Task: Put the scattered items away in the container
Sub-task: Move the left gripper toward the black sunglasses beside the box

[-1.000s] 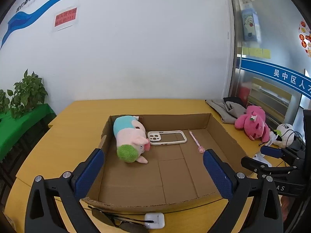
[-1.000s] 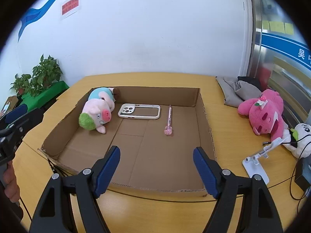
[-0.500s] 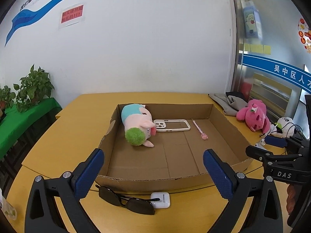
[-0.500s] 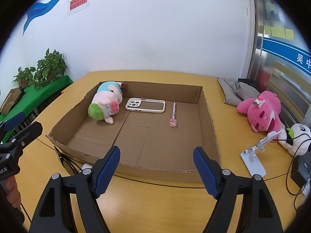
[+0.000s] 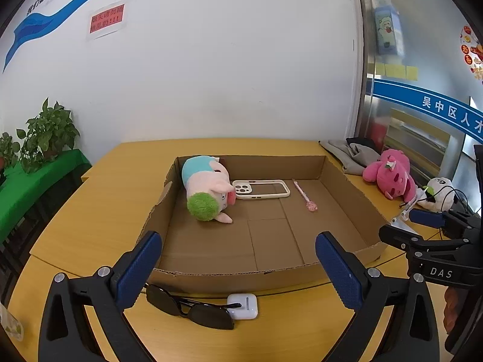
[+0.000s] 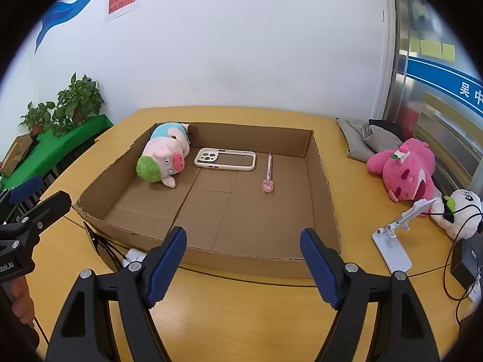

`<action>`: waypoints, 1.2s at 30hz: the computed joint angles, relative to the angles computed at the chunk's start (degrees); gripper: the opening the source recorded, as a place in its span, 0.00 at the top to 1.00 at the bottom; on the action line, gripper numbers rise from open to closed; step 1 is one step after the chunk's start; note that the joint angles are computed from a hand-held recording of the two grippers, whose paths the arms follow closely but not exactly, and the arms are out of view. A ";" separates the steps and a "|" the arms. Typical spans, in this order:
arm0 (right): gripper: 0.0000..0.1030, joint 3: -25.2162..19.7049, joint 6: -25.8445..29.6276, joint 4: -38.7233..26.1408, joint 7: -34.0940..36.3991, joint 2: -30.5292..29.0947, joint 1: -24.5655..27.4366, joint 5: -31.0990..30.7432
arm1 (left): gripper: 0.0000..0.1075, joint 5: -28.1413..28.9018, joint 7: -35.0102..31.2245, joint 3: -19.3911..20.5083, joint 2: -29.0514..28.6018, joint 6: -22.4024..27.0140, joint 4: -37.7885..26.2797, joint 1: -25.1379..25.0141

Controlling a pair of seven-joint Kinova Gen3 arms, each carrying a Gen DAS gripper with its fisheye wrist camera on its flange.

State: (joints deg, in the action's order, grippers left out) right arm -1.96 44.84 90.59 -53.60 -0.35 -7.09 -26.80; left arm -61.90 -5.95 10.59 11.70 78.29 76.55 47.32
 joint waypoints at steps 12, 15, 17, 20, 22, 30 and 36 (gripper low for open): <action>0.25 0.04 0.73 -0.01 0.42 0.14 0.11 -0.22 | 0.04 1.61 0.07 0.07 -0.61 -1.22 0.92 -0.98; 0.25 0.04 0.85 0.08 0.44 0.21 0.13 -0.38 | 0.04 2.31 0.43 0.24 -1.09 -1.81 1.65 -1.48; 0.25 -0.02 0.89 0.05 0.42 0.26 0.10 -0.35 | 0.04 2.43 0.70 0.40 -1.20 -1.71 1.94 -1.63; 0.25 -0.07 0.72 0.27 0.57 0.20 0.06 -0.45 | 0.04 2.85 1.03 0.60 -1.58 -2.07 2.60 -2.03; 0.25 -0.17 0.74 0.28 0.47 0.29 -0.06 -0.26 | 0.04 2.98 0.96 0.75 -1.85 -2.32 3.12 -2.35; 0.25 -0.30 4.04 0.26 4.73 1.05 0.00 -2.73 | 0.04 7.59 3.95 1.39 -5.29 -6.64 9.05 -6.44; 0.25 -1.39 10.05 -0.47 9.37 2.95 -0.20 -4.40 | 0.04 15.63 5.94 1.61 -8.83 -13.81 15.98 -13.03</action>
